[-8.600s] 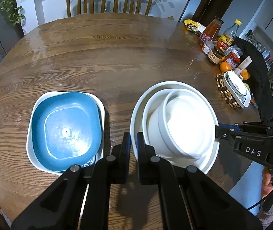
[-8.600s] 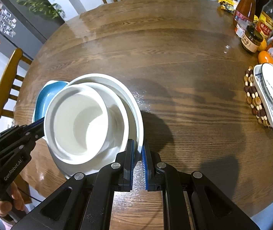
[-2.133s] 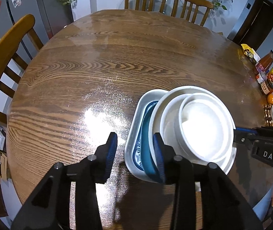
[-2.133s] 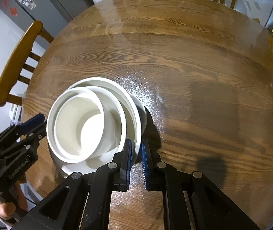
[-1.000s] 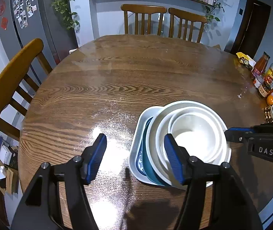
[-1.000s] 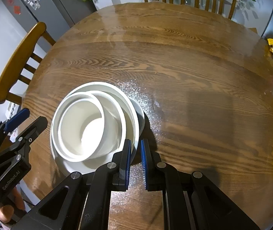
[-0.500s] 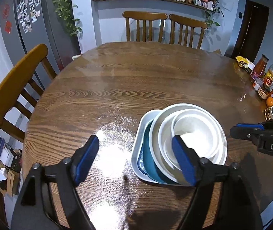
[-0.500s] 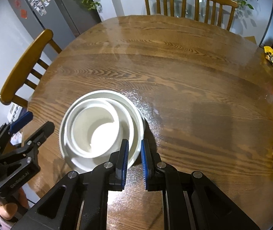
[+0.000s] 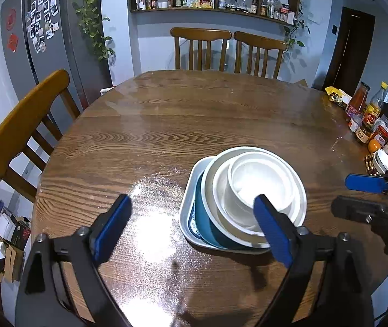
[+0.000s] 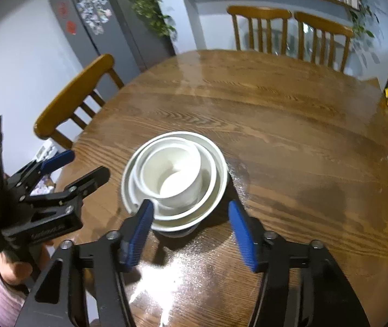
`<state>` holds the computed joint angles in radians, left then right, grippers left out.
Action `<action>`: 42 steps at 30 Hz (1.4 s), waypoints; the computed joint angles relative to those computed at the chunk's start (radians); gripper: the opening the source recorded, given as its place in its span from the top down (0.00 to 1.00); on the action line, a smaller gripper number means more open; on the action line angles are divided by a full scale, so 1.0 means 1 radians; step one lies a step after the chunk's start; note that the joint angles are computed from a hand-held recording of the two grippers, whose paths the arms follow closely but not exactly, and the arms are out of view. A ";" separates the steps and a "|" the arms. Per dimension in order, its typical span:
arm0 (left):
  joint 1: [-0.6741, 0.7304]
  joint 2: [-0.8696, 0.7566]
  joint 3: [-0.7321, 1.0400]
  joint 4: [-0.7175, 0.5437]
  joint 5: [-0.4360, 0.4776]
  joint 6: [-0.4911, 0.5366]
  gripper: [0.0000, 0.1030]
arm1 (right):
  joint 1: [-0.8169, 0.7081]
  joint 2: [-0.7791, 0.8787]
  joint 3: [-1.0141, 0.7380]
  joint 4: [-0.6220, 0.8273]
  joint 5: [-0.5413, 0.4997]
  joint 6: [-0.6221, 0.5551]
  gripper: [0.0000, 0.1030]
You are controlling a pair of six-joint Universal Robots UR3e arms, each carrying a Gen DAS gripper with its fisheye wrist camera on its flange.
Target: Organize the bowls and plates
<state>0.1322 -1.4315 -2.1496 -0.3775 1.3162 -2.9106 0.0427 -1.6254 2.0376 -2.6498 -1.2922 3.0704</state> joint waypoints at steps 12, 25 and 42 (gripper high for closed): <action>0.062 0.170 -0.152 -0.014 -0.080 0.031 0.01 | 0.044 -0.066 0.226 -0.254 -0.040 -0.029 0.31; 0.059 0.260 -0.286 0.028 -0.066 0.074 0.01 | 0.154 -0.012 0.364 -0.508 -0.149 0.018 0.31; 0.007 0.242 -0.389 0.208 -0.002 0.071 0.01 | 0.217 0.074 0.418 -0.674 -0.226 0.063 0.31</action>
